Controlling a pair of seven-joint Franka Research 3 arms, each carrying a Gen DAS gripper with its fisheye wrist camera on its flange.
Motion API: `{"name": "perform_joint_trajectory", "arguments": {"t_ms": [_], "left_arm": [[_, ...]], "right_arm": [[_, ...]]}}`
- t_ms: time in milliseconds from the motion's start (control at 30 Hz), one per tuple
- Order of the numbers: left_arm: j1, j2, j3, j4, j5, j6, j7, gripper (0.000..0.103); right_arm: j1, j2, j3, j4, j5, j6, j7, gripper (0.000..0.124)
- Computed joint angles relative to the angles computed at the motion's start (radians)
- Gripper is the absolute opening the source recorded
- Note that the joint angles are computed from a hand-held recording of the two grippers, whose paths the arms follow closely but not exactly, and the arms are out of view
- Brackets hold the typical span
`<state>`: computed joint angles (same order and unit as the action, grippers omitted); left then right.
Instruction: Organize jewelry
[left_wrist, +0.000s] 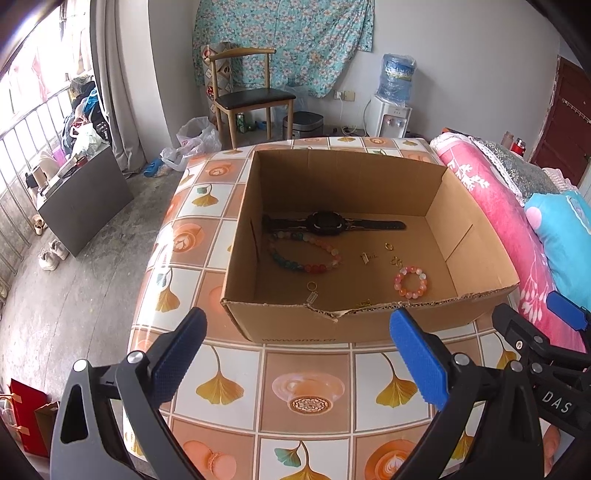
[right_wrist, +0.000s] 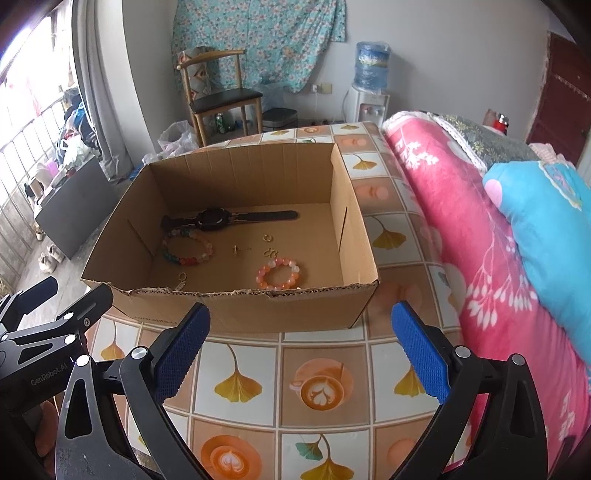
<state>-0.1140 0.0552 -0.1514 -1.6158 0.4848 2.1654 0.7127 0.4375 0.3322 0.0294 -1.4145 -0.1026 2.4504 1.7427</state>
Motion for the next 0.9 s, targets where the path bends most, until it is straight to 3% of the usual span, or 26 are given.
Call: {"name": "perform_joint_trajectory", "arguments": {"t_ms": [900], "left_arm": [[0.005,-0.001,0.003,-0.005,-0.032,0.017,0.005,0.098]], "right_arm": [[-0.001,0.005,0.0,0.006,0.004,-0.016,0.003,0.095]]}}
